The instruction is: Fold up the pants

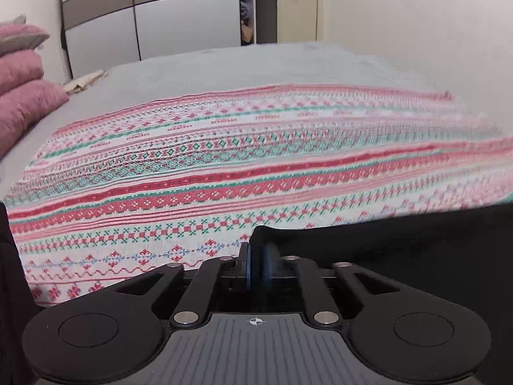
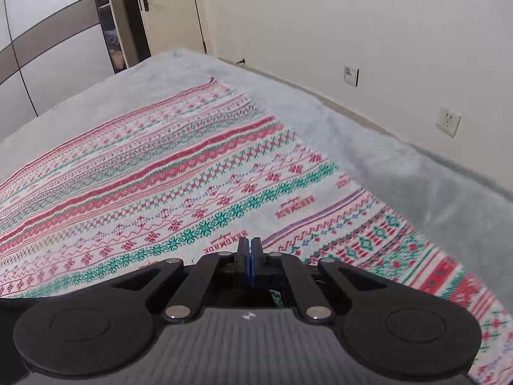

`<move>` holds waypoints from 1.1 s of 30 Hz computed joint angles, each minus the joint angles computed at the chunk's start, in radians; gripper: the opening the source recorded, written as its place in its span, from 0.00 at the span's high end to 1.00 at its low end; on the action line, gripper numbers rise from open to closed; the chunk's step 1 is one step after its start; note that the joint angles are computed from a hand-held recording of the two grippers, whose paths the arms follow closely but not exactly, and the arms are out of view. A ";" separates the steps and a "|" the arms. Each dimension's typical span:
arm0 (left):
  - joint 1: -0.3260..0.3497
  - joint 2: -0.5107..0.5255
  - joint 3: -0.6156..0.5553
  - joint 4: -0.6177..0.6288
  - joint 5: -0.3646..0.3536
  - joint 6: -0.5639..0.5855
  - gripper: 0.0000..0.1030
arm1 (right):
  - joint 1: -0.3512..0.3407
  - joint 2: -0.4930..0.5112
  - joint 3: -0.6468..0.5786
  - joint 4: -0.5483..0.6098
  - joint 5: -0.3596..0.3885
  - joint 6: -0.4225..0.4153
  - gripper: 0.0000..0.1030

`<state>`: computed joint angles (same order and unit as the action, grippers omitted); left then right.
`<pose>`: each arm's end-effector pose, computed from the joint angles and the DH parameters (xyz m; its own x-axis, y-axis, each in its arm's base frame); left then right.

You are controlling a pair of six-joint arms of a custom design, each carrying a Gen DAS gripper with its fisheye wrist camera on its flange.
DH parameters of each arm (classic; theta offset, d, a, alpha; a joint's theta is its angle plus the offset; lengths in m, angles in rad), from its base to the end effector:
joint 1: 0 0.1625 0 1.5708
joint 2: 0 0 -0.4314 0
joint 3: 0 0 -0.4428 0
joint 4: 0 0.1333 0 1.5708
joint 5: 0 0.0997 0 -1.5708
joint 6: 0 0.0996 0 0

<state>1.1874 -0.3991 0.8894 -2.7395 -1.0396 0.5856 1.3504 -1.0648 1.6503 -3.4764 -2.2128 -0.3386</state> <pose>-0.1736 -0.9216 0.1173 -0.6045 0.4222 -0.6755 0.7504 0.5864 -0.3050 -0.0768 -0.6798 0.3719 -0.6355 0.6187 0.4619 -0.1663 0.4745 -0.8644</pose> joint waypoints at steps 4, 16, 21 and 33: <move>-0.016 -0.068 0.104 -0.015 -0.021 0.042 0.62 | 0.009 -0.052 0.068 -0.027 -0.005 0.064 0.59; -0.037 -0.369 0.518 0.123 -0.250 0.090 0.50 | 0.028 -0.307 0.459 -0.007 0.015 0.247 0.57; -0.030 -0.429 0.599 0.153 -0.308 0.134 0.50 | -0.005 -0.355 0.530 -0.023 0.092 0.305 0.62; -0.020 -0.502 0.685 0.237 -0.399 0.218 0.49 | -0.020 -0.356 0.558 -0.009 0.089 0.295 0.87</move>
